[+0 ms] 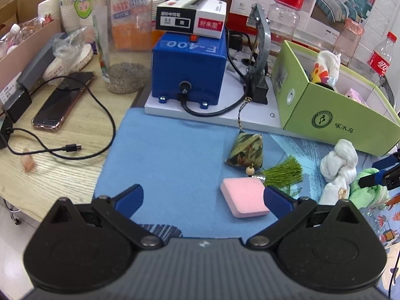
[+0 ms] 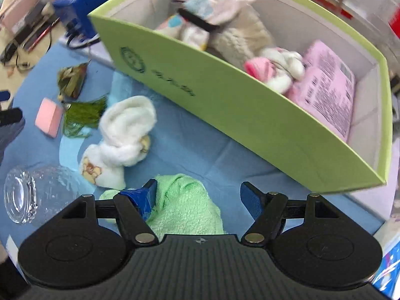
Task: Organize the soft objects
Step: 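Grasp the pink sponge with the left gripper while the right grasps the green towel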
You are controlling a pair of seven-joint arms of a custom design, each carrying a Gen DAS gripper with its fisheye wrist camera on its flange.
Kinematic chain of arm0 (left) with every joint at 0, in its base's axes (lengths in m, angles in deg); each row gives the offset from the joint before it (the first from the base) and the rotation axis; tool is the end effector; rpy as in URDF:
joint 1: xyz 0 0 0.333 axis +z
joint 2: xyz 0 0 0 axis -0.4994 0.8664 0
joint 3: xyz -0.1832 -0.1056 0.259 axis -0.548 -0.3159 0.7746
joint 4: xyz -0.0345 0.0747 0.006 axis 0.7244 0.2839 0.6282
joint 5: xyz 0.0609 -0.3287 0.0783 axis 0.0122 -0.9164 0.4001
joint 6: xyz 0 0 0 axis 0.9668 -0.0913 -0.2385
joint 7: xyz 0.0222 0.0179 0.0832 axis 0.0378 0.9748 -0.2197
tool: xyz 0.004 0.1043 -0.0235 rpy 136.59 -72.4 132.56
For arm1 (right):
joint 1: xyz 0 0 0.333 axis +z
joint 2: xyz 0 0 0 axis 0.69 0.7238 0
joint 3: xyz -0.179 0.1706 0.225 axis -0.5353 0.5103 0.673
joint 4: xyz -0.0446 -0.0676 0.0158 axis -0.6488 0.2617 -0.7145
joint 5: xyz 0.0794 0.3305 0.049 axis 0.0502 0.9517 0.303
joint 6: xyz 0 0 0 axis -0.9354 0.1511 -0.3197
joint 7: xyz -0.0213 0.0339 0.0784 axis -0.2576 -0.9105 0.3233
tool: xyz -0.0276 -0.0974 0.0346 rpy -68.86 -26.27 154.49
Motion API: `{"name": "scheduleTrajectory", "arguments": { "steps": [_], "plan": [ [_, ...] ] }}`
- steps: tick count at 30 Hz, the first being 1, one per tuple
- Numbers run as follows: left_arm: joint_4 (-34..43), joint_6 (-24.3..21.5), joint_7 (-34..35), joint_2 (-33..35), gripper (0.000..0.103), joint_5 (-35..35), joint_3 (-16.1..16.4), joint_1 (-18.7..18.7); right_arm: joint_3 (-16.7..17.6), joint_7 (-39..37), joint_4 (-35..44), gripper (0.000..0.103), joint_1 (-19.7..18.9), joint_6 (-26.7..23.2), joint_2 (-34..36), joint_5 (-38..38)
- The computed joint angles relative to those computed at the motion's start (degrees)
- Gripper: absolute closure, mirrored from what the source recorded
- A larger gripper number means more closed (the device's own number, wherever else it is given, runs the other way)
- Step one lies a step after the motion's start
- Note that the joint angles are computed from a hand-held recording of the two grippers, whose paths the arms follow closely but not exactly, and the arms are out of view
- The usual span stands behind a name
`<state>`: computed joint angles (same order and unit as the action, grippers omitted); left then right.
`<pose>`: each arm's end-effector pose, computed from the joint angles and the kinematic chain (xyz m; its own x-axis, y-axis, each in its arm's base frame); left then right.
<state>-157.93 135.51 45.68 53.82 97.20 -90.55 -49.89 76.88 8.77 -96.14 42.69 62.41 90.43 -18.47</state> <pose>0.5525 -0.2851 0.4923 0.2414 -0.9613 0.1329 -0.7505 -0.2717 -0.6025 0.7275 0.0174 0.5160 0.6214 -0.7822 -0.0451 -0.7617 -0.5896 -0.2686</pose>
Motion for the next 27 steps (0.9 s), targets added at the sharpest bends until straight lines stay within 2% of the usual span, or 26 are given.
{"name": "scheduleTrajectory", "arguments": {
  "steps": [2, 4, 7, 10, 12, 14, 16, 19, 23, 27],
  "plan": [
    [0.05, 0.13, -0.05, 0.08, 0.002, 0.00, 0.05, 0.02, -1.01, 2.29, -0.75, 0.045, -0.74, 1.38, -0.47, 0.37],
    [0.23, 0.42, 0.09, 0.36, 0.002, -0.25, -0.01, 0.03, -2.70, 3.95, -8.33, 0.045, -0.75, 8.78, -4.19, -1.44],
    [0.72, 0.59, 0.48, 0.89, 0.002, -0.68, -0.09, -0.21, -4.26, 9.30, -12.93, 0.044, -2.34, 14.25, -6.19, -1.91],
    [1.33, 0.34, 1.07, 1.32, 0.002, -0.81, -0.05, -0.70, -5.59, 14.16, -21.23, 0.044, -3.80, 22.33, -10.33, -2.32],
    [1.61, 0.38, 1.19, 1.53, 0.002, -0.81, 0.03, -0.93, -5.89, 16.25, -27.09, 0.044, -4.98, 27.79, -13.68, -1.87],
    [2.08, 0.07, 1.09, 1.79, 0.002, -0.98, 0.13, -1.17, -4.43, 15.55, -33.87, 0.044, -6.96, 33.73, -17.76, 1.65],
    [2.36, -0.13, 1.30, 1.92, 0.002, -1.34, 0.15, -1.23, -1.31, 10.15, -37.12, 0.044, -10.46, 34.60, -20.34, 9.47],
    [2.38, -0.73, 1.57, 1.69, 0.002, -1.41, 0.18, -1.46, -0.21, 6.54, -41.71, 0.044, -10.84, 35.87, -22.87, 16.34],
    [2.02, -1.72, 1.37, 1.05, 0.002, -0.89, 0.18, -1.58, -1.13, 5.78, -42.58, 0.044, -7.95, 35.75, -21.98, 15.58],
    [1.61, -2.13, 0.56, 0.67, 0.002, -0.58, 0.13, -1.29, -1.26, 6.78, -39.60, 0.044, -7.69, 32.29, -19.72, 16.09]
  ]
}}
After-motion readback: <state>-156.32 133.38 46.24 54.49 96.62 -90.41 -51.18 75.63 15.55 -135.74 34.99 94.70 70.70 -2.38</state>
